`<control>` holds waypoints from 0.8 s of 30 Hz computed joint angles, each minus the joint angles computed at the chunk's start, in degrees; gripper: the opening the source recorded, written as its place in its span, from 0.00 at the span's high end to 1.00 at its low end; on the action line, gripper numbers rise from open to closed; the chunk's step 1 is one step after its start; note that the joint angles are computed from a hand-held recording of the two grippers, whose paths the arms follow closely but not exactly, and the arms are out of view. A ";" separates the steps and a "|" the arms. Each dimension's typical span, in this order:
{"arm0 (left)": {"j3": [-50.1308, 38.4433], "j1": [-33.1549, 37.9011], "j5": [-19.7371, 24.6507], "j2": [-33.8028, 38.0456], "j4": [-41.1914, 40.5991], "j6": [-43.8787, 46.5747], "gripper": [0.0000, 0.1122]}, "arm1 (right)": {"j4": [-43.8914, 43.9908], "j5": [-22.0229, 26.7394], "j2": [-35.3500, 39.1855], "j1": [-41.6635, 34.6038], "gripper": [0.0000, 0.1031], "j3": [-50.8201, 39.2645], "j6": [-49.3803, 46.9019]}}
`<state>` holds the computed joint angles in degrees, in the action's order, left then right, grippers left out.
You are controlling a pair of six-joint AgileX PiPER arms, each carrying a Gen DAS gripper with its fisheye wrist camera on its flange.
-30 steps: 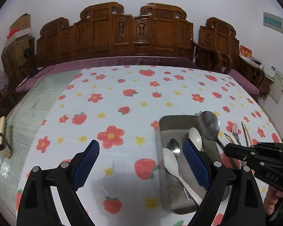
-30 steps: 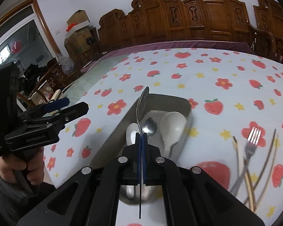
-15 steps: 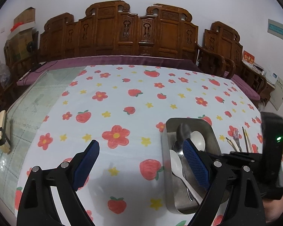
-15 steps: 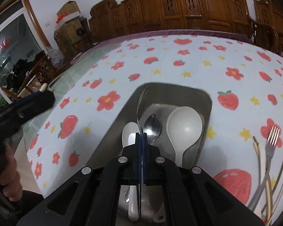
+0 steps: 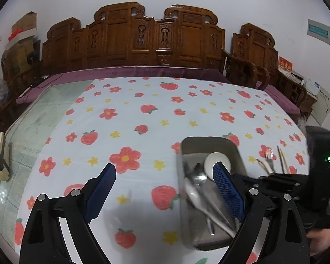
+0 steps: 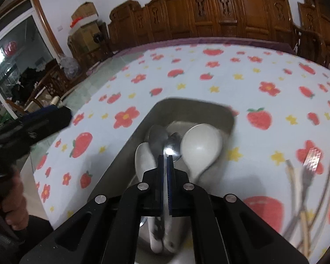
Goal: Organize utensils
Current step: 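Lower the held metal spoon into the tin tray and open the right tool, then grasp the metal fork with the left tool while the right grasps a light wooden chopstick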
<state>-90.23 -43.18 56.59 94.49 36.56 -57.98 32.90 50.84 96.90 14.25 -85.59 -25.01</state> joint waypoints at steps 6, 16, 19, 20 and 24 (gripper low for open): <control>-5.12 -5.28 1.16 3.55 1.42 -0.36 0.23 | 3.25 4.53 -9.04 -12.33 0.95 4.60 -11.69; -15.94 -12.26 3.88 12.08 0.83 1.05 0.23 | 3.15 10.78 -10.65 -33.62 0.94 4.89 -21.38; -18.05 -13.06 3.72 14.11 -2.10 2.36 0.23 | 2.46 9.22 -9.81 -35.33 0.68 6.07 -21.67; -18.22 -13.33 3.69 14.42 -2.38 2.39 0.23 | 2.20 8.27 -9.60 -35.54 0.68 6.79 -21.76; -20.49 -15.03 4.11 16.95 -3.39 2.75 0.23 | 1.23 5.81 -7.69 -34.78 0.68 9.14 -22.05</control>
